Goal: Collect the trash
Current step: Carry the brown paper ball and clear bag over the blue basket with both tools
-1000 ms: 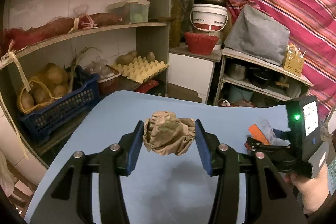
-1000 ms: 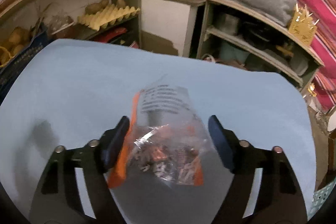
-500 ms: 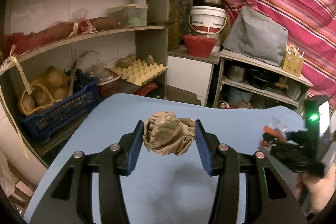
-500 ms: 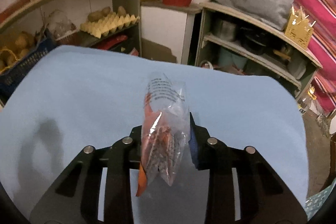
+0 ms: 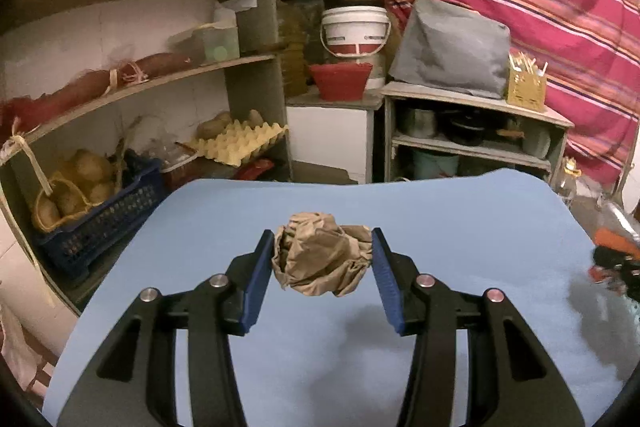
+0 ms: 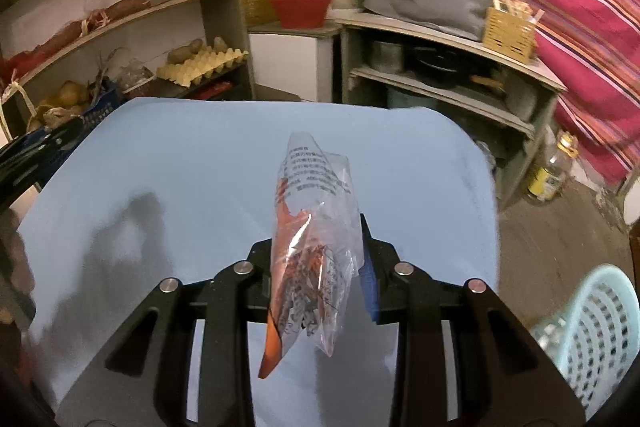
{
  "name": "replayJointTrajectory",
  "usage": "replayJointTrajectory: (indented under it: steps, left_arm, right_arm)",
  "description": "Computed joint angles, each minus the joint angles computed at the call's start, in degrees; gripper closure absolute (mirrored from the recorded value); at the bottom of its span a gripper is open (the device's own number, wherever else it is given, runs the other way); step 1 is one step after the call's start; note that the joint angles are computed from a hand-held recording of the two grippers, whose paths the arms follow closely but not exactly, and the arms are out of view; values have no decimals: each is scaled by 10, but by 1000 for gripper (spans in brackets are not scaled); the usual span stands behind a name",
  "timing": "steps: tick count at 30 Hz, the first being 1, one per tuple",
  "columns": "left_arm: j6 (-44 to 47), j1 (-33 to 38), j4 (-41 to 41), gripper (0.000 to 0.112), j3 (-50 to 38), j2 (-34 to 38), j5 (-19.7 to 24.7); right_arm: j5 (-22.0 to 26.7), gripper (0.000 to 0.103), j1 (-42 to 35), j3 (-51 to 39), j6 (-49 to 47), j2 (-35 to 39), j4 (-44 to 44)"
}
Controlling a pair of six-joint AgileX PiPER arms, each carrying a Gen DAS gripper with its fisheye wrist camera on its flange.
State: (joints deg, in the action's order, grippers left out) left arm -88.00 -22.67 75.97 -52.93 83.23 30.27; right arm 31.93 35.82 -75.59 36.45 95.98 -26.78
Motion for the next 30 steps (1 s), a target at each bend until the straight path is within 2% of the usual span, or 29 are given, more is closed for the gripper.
replayJointTrajectory:
  steps: [3,6,10,14,17,20,23,26,30]
  left_arm:
    - [18,-22,-38,64,-13,3,17]
    - [4,-75,-31,64,-27,2,79]
    - [10,-125,-74,64,-69,10,100]
    - [5,-203,-68,64,-143,57,161]
    - [21,-250,-89,64,-216,108,173]
    - [47,-302,-97,64,-307,179,193]
    - [88,-337,-132,64,-411,255,188]
    - [150,-366,-181,64,-533,336,191]
    - [260,-394,-252,64,-725,453,227]
  right_arm:
    - [-29,72,-40,75,-19,-70,22]
    - [-49,72,-91,120,-86,-123,85]
    - [-53,72,-155,161,-158,-187,127]
    - [-53,72,-279,204,-330,-254,289]
    - [-35,72,-371,221,-449,-282,386]
    - [-31,72,-450,244,-529,-290,442]
    - [4,72,-541,255,-665,-287,570]
    - [19,72,-597,269,-725,-294,607]
    - [45,72,-658,279,-789,-291,659]
